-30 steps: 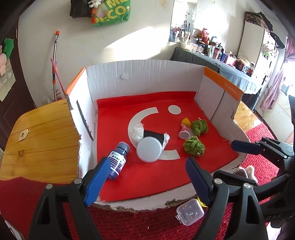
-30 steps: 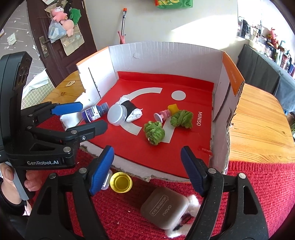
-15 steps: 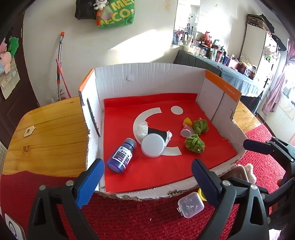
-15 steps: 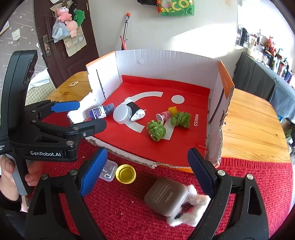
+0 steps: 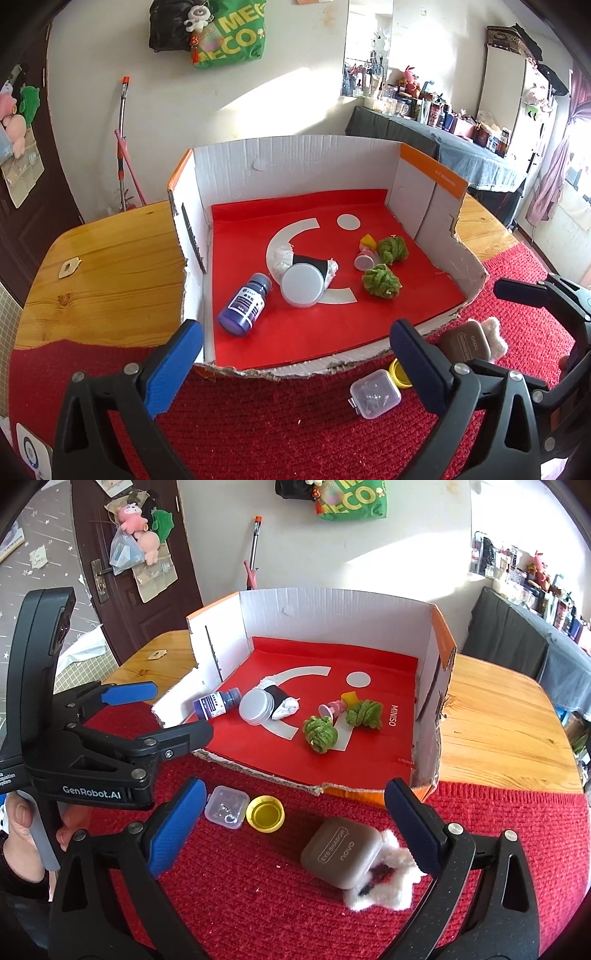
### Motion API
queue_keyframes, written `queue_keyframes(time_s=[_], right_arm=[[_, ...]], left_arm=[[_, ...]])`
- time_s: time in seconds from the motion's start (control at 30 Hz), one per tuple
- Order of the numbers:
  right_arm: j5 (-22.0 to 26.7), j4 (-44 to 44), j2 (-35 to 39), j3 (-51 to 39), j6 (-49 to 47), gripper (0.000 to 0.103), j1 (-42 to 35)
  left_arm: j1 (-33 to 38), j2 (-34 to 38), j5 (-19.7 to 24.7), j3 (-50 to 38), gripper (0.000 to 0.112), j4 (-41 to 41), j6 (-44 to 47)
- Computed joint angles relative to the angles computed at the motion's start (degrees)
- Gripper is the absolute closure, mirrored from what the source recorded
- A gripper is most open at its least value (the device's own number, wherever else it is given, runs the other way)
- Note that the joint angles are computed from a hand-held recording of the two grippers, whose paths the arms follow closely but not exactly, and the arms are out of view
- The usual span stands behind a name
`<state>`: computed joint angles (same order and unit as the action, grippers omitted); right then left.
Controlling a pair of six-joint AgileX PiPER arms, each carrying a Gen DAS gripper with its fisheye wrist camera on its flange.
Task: Organize objects
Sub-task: 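Withdraw both open tools from the box back over the blanket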
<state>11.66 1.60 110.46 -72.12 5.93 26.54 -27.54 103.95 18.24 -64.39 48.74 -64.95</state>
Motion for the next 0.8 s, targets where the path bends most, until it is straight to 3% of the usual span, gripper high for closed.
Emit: queue_keyframes(time_s=[0.3, 0.8], right_arm=[[-2.45, -0.7, -2.21, 4.27, 1.83, 0.004, 0.59], [-4.91, 5.42, -4.13, 9.43, -2.45, 0.004, 0.77]], left_arm=[[-0.81, -1.03, -0.46, 2.36, 0.009, 1.25, -2.56], [-3.77, -2.17, -0.76, 5.97, 0.009, 7.68, -10.3]])
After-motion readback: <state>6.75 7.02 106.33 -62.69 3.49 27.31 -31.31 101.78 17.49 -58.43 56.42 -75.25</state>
